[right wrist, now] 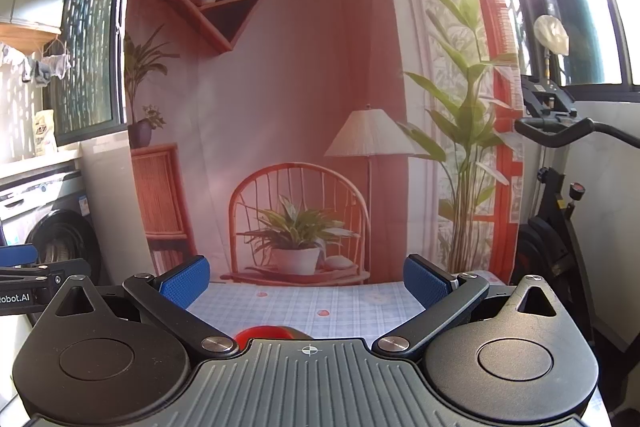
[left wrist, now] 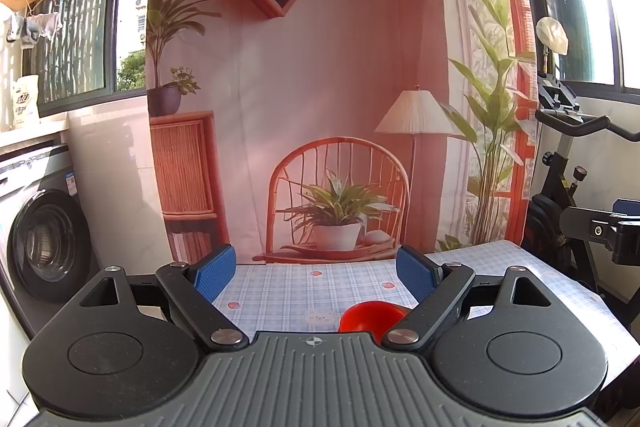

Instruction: Organize plates and bowls

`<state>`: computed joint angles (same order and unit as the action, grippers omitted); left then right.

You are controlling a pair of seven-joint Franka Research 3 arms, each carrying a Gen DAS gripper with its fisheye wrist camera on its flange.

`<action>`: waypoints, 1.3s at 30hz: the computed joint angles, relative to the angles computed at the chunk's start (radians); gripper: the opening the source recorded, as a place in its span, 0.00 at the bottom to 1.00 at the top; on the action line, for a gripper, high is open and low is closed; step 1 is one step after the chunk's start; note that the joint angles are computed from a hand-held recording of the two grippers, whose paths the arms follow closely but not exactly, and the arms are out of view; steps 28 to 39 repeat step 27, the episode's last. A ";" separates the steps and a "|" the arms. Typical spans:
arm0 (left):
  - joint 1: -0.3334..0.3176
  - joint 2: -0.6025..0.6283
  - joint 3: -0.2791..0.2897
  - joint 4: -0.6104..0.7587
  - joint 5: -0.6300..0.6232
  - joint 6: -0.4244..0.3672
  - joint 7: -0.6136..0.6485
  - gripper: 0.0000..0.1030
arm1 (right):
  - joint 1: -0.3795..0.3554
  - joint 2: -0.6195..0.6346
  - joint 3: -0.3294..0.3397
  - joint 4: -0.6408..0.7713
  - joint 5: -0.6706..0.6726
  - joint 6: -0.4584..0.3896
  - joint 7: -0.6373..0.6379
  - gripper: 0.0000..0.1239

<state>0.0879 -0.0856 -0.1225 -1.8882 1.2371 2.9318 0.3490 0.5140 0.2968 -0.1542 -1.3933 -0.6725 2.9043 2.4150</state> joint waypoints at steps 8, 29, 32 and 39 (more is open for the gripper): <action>0.003 0.003 0.003 -0.002 -0.016 0.008 0.014 0.87 | -0.002 0.012 0.006 0.015 0.027 -0.004 -0.029 0.83; 0.006 0.000 0.003 -0.004 -0.031 0.002 0.013 0.87 | 0.011 0.012 -0.008 0.009 0.029 -0.006 -0.013 0.83; 0.006 0.000 0.003 -0.004 -0.031 0.002 0.013 0.87 | 0.011 0.012 -0.008 0.009 0.029 -0.006 -0.013 0.83; 0.006 0.000 0.003 -0.004 -0.031 0.002 0.013 0.87 | 0.011 0.012 -0.008 0.009 0.029 -0.006 -0.013 0.83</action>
